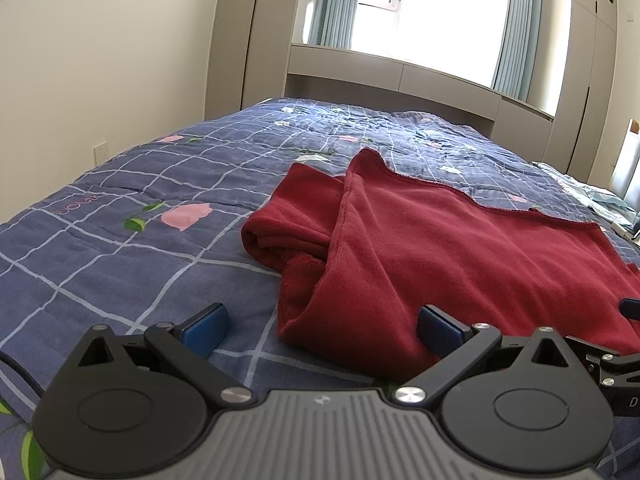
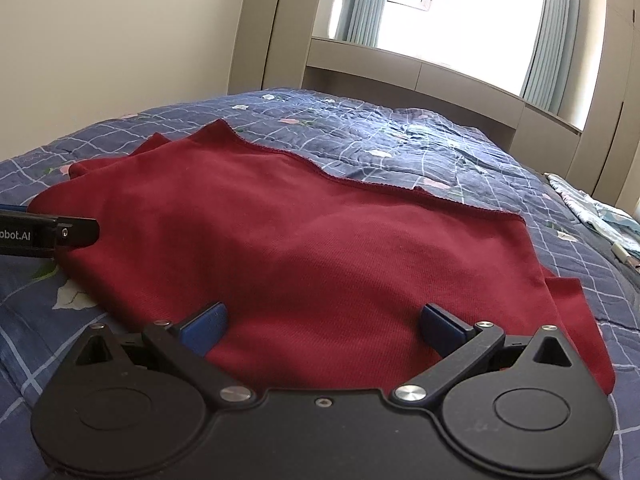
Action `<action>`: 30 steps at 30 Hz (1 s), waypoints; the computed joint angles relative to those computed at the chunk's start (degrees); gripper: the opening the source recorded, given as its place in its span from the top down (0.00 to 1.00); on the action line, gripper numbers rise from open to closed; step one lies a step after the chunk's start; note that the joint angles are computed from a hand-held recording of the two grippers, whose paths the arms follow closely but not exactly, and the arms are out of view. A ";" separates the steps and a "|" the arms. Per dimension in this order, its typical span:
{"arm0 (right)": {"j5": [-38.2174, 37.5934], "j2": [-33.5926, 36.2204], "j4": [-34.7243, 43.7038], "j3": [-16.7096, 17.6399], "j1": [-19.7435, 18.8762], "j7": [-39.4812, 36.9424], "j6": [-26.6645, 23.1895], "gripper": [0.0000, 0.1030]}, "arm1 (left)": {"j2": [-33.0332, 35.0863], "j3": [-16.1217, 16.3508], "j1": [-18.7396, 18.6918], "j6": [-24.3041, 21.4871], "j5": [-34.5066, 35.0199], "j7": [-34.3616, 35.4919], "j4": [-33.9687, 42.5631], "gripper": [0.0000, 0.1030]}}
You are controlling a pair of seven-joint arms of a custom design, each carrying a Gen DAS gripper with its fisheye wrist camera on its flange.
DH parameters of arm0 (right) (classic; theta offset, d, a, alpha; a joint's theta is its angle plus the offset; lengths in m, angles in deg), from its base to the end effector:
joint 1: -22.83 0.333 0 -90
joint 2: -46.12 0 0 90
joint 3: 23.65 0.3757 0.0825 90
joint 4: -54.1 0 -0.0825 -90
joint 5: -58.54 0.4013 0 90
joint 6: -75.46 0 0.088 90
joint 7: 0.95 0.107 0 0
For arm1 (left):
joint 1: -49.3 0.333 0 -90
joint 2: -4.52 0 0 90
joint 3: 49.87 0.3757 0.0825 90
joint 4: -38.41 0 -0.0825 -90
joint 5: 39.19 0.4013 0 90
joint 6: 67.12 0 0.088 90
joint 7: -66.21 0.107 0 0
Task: Fold small clothes
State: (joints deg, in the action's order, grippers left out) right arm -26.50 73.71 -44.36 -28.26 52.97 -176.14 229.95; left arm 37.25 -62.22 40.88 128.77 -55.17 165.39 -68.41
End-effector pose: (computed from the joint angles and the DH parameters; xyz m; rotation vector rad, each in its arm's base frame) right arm 0.6409 0.3523 0.3812 -1.7230 1.5992 -1.0268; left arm 0.7021 -0.2022 0.3675 -1.6061 1.8082 -1.1133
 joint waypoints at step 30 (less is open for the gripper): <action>-1.88 -0.33 -0.42 0.32 -0.58 1.87 0.55 0.00 | 0.15 8.11 -4.22 -25.52 2.49 -12.52 12.15 0.01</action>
